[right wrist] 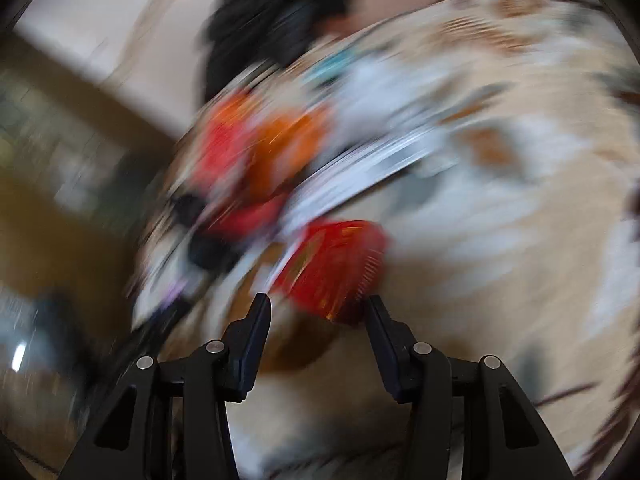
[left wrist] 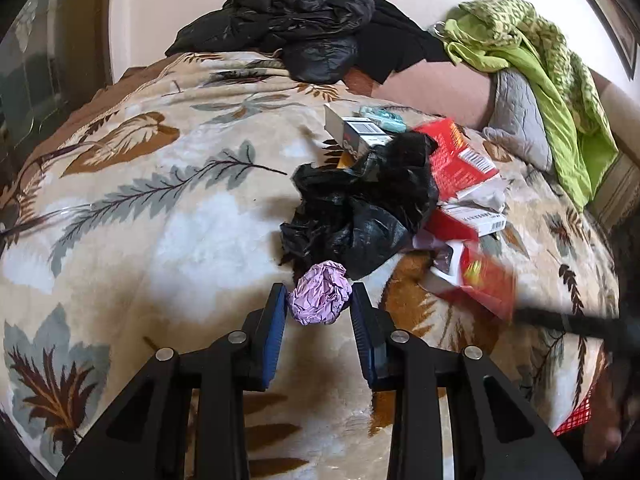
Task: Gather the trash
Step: 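Grasp the red cigarette pack with the right tool while the left holds the wrapper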
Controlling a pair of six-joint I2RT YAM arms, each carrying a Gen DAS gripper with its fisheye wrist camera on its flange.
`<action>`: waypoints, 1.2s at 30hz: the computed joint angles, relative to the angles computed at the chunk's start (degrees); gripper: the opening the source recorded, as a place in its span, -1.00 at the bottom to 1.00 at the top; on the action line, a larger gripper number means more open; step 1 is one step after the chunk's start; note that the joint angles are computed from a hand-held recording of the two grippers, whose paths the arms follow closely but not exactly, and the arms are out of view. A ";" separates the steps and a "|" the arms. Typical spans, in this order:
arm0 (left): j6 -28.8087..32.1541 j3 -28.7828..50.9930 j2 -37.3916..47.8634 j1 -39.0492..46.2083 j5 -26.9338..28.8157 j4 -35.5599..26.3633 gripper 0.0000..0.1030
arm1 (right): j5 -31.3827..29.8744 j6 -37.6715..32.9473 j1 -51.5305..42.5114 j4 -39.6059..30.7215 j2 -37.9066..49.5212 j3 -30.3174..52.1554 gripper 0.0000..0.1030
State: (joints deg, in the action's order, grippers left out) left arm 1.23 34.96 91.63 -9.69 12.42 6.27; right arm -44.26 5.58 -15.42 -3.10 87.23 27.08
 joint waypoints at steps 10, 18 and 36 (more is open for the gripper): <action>-0.02 -0.30 -0.51 0.36 -0.17 0.34 -0.40 | 14.41 5.61 0.87 9.68 -3.05 -1.27 0.47; 1.44 -1.16 -2.05 1.79 0.25 0.12 -0.40 | 20.16 3.48 11.43 7.13 4.64 4.70 0.51; 1.23 -4.45 -9.49 -1.52 3.02 -0.86 -0.40 | 33.07 4.16 18.39 -1.46 -22.29 -10.09 0.16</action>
